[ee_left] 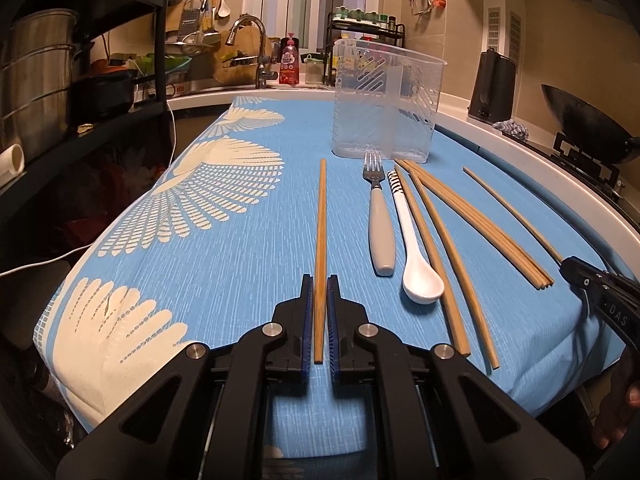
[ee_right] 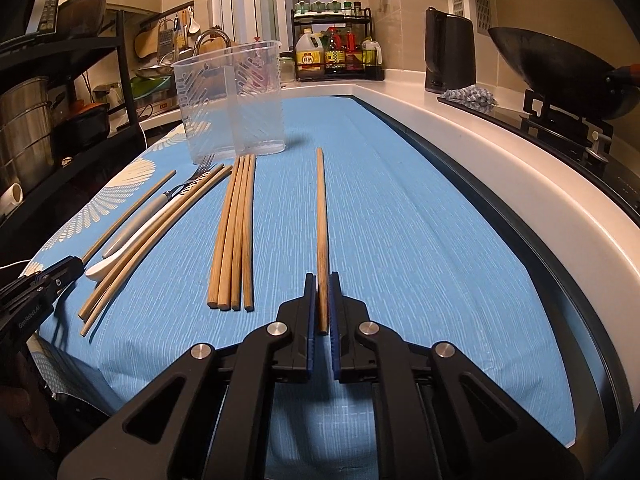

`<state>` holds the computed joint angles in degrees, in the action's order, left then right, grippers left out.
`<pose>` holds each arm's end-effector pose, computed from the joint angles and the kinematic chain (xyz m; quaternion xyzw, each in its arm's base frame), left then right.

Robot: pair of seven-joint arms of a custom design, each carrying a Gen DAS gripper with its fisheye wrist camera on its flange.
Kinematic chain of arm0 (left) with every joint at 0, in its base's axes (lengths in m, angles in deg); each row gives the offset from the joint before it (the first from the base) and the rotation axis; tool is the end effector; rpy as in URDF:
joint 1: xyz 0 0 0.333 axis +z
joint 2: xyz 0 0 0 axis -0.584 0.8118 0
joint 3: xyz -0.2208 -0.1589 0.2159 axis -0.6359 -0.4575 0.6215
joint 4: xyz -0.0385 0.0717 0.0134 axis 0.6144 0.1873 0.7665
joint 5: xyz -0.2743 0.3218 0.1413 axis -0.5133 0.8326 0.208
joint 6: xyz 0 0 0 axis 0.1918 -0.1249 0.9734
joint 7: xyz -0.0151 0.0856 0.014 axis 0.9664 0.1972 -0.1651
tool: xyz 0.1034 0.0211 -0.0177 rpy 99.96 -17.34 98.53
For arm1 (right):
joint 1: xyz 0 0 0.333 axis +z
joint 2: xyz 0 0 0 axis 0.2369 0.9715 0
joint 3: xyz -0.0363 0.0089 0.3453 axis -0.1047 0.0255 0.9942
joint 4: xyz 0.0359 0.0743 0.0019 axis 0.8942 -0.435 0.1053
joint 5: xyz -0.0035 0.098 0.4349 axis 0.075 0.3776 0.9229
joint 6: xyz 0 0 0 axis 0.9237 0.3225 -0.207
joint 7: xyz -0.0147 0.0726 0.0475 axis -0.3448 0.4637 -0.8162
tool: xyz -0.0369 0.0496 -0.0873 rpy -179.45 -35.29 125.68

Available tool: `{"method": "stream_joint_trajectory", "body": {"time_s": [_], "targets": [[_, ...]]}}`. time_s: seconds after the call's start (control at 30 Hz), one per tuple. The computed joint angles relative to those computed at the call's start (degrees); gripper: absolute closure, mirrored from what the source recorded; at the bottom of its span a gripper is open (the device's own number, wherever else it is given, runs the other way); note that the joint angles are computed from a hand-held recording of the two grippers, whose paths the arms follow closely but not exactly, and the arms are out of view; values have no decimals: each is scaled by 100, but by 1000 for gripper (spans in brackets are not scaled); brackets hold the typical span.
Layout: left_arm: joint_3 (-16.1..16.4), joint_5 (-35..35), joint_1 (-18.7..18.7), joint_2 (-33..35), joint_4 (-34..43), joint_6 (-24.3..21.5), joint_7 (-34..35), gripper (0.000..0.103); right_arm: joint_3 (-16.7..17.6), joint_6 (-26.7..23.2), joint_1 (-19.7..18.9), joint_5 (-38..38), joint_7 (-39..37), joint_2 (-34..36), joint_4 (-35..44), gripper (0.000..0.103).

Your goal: Organize utensils

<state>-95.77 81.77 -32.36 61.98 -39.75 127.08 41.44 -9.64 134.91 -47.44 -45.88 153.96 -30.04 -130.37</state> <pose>0.5781 -0.2291 0.4074 -0.4650 0.7474 -0.4196 0.2216 0.4776 0.0617 0.4038 -0.4504 0.7533 -0.3871 0.2826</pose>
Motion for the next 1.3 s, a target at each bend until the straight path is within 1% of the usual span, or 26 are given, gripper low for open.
{"method": "stream_joint_trajectory", "body": {"time_s": [0.1, 0.17, 0.2, 0.27, 0.3, 0.37, 0.43, 0.53, 0.63, 0.73, 0.83, 0.93, 1.0, 1.3], "targets": [[183, -234, -203, -26, -49, 25, 232, 96, 19, 2, -5, 15, 28, -12, 0, 96], [263, -369, -300, -44, -76, 17, 382, 96, 33, 0, -20, 8, 38, -10, 12, 98], [232, -377, -274, -51, -85, 5, 404, 96, 38, 4, -24, 2, 37, -11, 13, 98], [-150, 61, 150, -4, 18, -54, 4, 96, 19, -1, -9, -7, 27, -4, 12, 98], [-150, 64, 162, -4, 30, -55, -30, 96, 19, -13, -1, 8, 47, -30, 5, 98], [-51, -48, 77, -24, 13, -56, 12, 97, 9, -5, 20, 34, 99, -56, -20, 98], [-161, 67, 194, 6, 51, -125, -90, 97, 17, 6, 17, 28, 113, -57, -27, 98], [141, -311, -158, -30, -15, -109, 285, 96, 44, 2, -10, 7, 105, -50, -11, 97], [198, -525, -248, -42, -48, -106, 456, 96, 53, 13, -25, 11, 118, -47, -7, 97], [412, -908, -517, -82, -118, -93, 793, 96, 89, 28, -61, 11, 124, -69, -5, 97], [294, -936, -407, -79, -119, -104, 825, 96, 103, 40, -68, 20, 132, -67, -6, 97], [300, -1023, -428, -86, -134, -106, 912, 96, 104, 36, -74, 21, 125, -69, -5, 97], [215, -982, -339, -78, -126, -110, 874, 96, 108, 46, -76, 26, 126, -66, -8, 97], [252, -1117, -397, -89, -150, -107, 997, 96, 100, 46, -73, 31, 102, -70, -13, 97]]}}
